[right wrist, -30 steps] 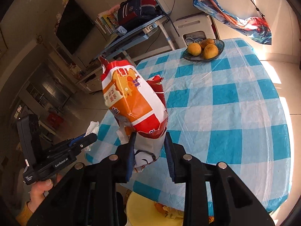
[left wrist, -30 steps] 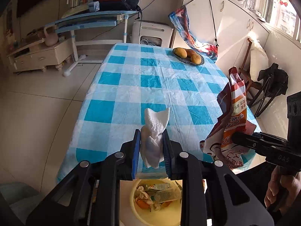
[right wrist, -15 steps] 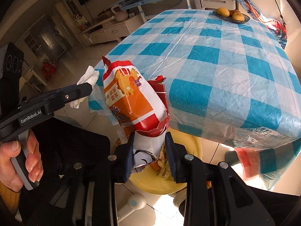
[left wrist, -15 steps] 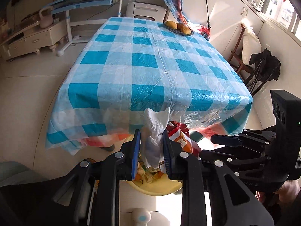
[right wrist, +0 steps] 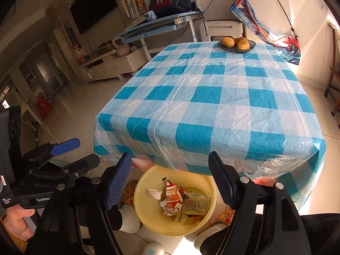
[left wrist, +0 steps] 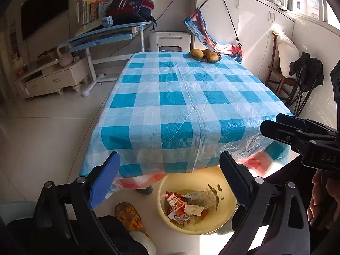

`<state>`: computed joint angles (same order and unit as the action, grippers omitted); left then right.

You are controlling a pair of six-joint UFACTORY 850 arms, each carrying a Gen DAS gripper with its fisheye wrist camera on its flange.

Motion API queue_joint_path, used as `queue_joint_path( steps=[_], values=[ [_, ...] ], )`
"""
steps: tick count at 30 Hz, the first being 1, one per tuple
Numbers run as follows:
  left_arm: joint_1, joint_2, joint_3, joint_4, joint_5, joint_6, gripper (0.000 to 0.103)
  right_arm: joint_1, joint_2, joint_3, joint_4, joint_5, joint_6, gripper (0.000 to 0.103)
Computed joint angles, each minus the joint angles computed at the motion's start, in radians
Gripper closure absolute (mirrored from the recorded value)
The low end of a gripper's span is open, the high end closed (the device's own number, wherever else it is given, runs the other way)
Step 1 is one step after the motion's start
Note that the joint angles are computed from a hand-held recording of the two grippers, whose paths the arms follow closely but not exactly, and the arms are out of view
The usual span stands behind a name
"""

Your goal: Collect trash

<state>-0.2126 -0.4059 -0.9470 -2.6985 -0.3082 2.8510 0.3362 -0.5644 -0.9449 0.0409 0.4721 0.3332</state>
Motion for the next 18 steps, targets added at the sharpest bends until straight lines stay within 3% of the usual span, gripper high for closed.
queue_joint_path(
  steps=[5, 18],
  values=[
    [-0.018, 0.019, 0.02, -0.2, -0.05, 0.205, 0.007, 0.013, 0.024, 0.027, 0.133, 0.09, -0.094, 0.026],
    [-0.025, 0.051, 0.043, -0.271, -0.107, 0.24, 0.007, 0.053, 0.059, 0.075, 0.382, 0.225, -0.311, 0.018]
  ],
)
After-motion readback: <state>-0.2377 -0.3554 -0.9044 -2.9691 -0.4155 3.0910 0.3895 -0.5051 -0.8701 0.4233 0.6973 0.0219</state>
